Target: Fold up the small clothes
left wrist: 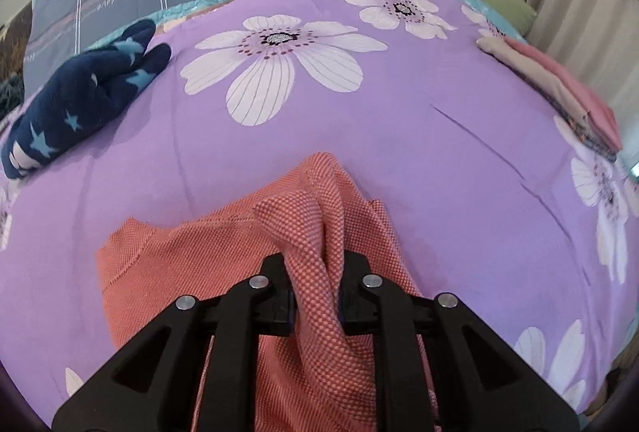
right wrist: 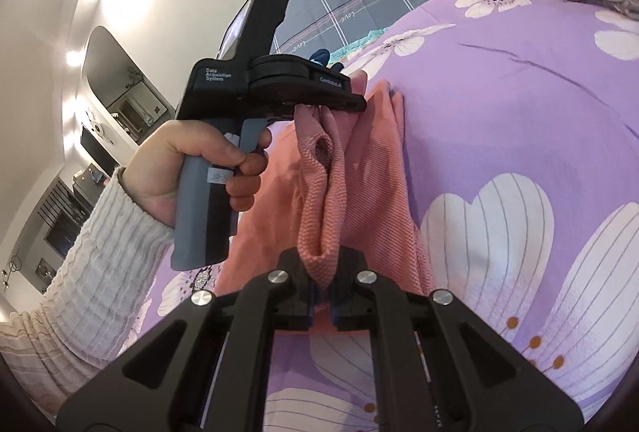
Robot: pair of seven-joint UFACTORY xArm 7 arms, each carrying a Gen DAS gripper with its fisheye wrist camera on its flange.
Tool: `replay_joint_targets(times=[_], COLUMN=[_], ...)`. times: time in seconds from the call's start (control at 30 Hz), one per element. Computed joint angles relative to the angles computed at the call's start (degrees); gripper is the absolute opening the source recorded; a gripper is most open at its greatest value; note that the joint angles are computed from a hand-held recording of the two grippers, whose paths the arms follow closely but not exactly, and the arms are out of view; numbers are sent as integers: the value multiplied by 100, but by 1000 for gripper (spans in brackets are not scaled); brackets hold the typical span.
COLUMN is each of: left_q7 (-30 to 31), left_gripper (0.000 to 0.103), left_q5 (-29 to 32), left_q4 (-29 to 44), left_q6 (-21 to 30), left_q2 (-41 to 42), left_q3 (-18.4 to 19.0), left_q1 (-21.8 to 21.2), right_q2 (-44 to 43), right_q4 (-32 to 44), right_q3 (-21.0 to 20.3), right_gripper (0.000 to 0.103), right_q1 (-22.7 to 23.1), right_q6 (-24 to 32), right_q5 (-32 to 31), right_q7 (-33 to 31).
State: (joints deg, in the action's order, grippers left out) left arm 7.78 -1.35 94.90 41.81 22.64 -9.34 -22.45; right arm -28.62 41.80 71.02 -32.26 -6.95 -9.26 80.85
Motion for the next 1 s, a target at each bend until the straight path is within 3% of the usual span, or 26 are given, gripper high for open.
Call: replay_joint_targets(times=[0.33, 0.43, 0.57, 0.6, 0.77, 0.87, 1.0], left_q7=[-331, -224, 10, 171, 1240, 2047, 2462], left_gripper=[19, 37, 46, 53, 69, 74, 75], left_q5=[651, 543, 273, 90, -745, -1486, -1610], left_q4=[-39, -122, -575, -843, -2652, -3672, -4880], left_q6=[-246, -389, -748, -916, -1873, -1949, -1833], left_q2=[65, -21, -520, -765, -2273, -3129, -4095], left_q3=[133, 51, -50, -109, -92, 189, 532], left_q1=[-300, -233, -55, 49, 430, 435, 399], right_q2=[25, 102, 299, 323, 409, 437, 492], right_q4=[-108, -184, -326, -342, -345, -333, -408], right_q3=[-128, -172, -126, -123, -47, -41, -93], right_gripper=[6, 7, 7, 7, 7, 9, 10], right_q1=[255, 331, 325, 328, 292, 303, 363], right_q6=[73, 7, -313, -352, -421, -424, -536], right_q5=[51, 57, 145, 177, 316, 365, 453], right_q7=[200, 250, 309, 295, 193, 158, 118])
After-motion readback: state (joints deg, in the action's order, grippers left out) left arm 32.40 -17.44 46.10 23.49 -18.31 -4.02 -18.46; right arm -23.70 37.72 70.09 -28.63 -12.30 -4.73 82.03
